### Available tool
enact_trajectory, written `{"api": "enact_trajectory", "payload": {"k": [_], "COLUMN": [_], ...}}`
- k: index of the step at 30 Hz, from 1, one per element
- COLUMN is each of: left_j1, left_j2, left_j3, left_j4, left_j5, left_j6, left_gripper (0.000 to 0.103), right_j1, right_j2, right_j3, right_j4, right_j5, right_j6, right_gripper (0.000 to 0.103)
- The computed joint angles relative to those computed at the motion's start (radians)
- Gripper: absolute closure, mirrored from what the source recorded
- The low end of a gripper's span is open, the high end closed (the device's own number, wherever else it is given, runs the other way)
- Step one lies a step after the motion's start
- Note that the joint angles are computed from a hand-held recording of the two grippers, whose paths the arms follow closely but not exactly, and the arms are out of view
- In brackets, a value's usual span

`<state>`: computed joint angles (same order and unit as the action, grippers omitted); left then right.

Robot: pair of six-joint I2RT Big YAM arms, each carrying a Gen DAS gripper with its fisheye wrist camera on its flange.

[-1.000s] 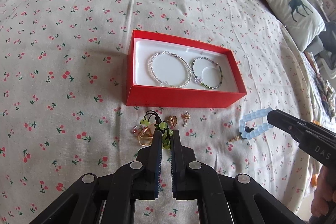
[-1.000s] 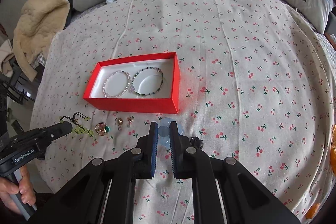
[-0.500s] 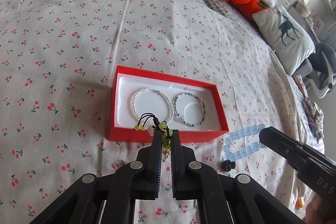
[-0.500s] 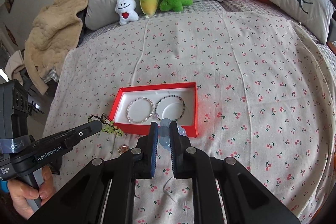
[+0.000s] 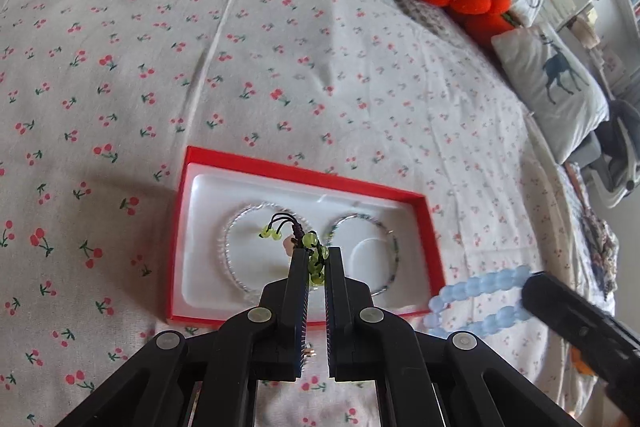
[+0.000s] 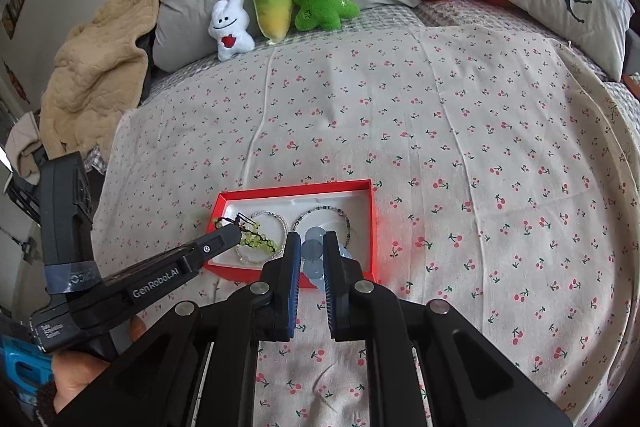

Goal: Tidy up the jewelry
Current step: 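Carry the green strand and blue bracelet into the red box and open both tools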

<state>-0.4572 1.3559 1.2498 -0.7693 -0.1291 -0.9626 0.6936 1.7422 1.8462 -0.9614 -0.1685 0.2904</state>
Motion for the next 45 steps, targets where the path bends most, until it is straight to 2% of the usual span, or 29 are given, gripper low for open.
{"api": "enact_trajectory", "payload": {"k": [8, 12, 14, 16, 24, 27, 30, 34, 41, 45], "left_j1": [0.025, 0.024, 0.022, 0.018, 0.015, 0.022, 0.027, 0.027, 0.018, 0.010], "left_j2": [-0.014, -0.039, -0.053, -0.068, -0.101, -0.105, -0.105, -0.104, -0.086, -0.074], "left_j3": [-0.029, -0.033, -0.033, -0.035, -0.053, -0.065, -0.072, -0.074, -0.053, -0.037], "left_j4": [-0.013, -0.048, -0.070, -0.091, -0.196, -0.212, -0.227, -0.233, -0.238, -0.253], "left_j5": [0.035, 0.036, 0.029, 0.015, -0.020, 0.000, 0.022, 0.028, 0.031, 0.030], "left_j6": [-0.029, -0.049, -0.044, -0.042, -0.062, -0.073, -0.089, -0.086, -0.069, -0.052], "left_gripper": [0.100, 0.098, 0.091, 0.080, 0.065, 0.059, 0.058, 0.057, 0.052, 0.043], "right_j1": [0.007, 0.016, 0.022, 0.027, 0.056, 0.063, 0.060, 0.039, 0.009, 0.008], "right_j2": [0.022, 0.033, 0.039, 0.048, 0.107, 0.145, 0.181, 0.201, 0.207, 0.196], "right_j3": [0.030, 0.048, 0.059, 0.074, 0.135, 0.168, 0.201, 0.200, 0.185, 0.192], "right_j4": [0.007, 0.015, 0.020, 0.025, 0.040, 0.001, -0.068, -0.104, -0.134, -0.166], "right_j5": [0.009, 0.013, 0.014, 0.010, -0.057, -0.049, 0.011, 0.070, 0.069, 0.050], "right_j6": [0.003, 0.002, 0.002, 0.007, 0.038, 0.047, 0.038, 0.037, 0.045, 0.023], "right_gripper": [0.092, 0.092, 0.092, 0.092, 0.092, 0.092, 0.092, 0.092, 0.091, 0.089]}}
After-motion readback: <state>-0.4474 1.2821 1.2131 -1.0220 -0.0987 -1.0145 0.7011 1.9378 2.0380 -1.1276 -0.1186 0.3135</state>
